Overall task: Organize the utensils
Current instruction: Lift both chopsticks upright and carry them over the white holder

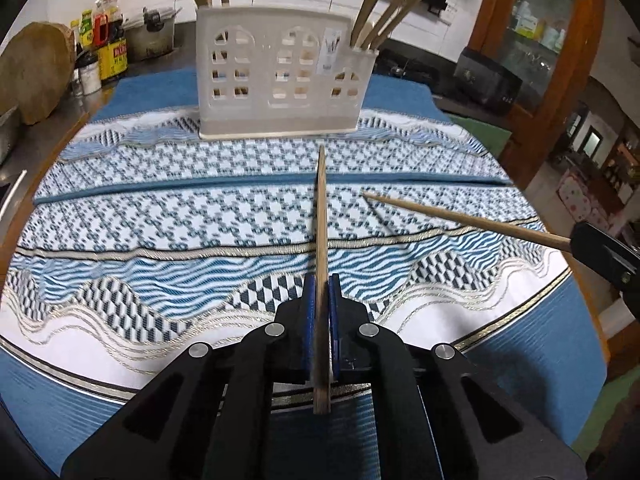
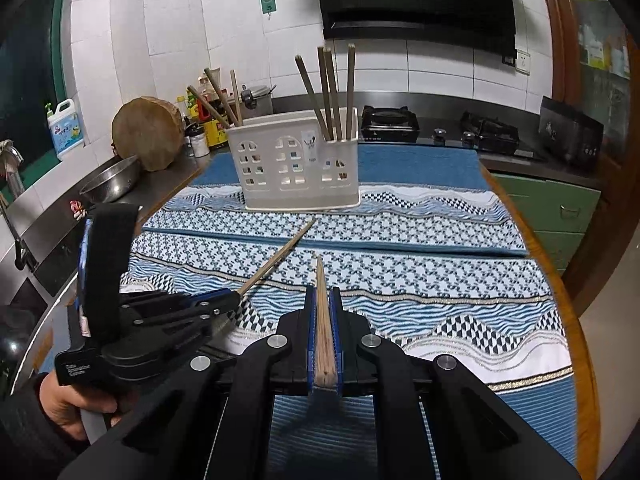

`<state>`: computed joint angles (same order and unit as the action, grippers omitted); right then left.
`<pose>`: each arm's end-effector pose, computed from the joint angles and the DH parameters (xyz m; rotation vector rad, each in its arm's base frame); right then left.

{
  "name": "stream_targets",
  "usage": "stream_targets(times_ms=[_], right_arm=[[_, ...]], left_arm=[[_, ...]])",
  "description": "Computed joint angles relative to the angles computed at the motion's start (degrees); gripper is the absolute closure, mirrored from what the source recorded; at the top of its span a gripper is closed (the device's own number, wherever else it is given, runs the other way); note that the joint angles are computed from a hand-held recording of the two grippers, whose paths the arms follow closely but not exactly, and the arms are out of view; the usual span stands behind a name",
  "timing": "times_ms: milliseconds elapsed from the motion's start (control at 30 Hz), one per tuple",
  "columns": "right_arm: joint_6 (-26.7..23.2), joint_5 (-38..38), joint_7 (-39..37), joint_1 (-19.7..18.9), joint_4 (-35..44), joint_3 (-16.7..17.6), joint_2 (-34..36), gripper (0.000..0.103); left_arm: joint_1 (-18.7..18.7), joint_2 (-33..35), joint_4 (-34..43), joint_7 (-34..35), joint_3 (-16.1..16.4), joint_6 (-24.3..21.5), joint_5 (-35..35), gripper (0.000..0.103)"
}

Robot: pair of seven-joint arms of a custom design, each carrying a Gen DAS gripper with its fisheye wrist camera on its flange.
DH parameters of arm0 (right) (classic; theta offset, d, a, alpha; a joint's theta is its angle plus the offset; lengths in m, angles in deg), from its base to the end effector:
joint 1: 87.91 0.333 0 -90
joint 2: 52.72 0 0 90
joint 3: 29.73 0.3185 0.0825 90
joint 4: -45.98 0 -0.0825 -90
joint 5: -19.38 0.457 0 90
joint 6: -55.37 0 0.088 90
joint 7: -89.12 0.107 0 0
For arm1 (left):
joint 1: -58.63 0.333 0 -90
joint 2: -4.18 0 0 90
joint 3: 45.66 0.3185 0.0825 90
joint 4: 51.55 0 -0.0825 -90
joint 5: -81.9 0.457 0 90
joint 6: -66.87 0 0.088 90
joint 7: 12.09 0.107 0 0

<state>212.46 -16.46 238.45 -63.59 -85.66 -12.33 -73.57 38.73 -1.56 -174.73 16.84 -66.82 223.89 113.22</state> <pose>0.3943 0.3991 0.5454 -1.7760 1.4471 -0.5996 0.4574 -0.4314 0.4843 -1.7771 1.9532 -0.9645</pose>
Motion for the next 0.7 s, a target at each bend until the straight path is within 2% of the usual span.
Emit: stream_targets(times_ms=[133, 400, 700], right_arm=[[0.0, -0.2, -0.4, -0.1, 0.5, 0.1, -0.2, 0.096], [-0.6, -0.8, -0.8, 0.0, 1.9, 0.5, 0.1, 0.096], [-1.0, 0.7, -4.8, 1.4, 4.7, -0.6, 1.4, 0.096]], left_arm=[[1.0, -2.8, -1.9, -1.4, -0.3, 2.4, 1.1, 0.098], [4.7, -7.8, -4.7, -2.3, -3.0, 4.8, 1.7, 0.098], [8.6, -12.2, -6.8, 0.4, -5.7, 6.8, -0.7, 0.098]])
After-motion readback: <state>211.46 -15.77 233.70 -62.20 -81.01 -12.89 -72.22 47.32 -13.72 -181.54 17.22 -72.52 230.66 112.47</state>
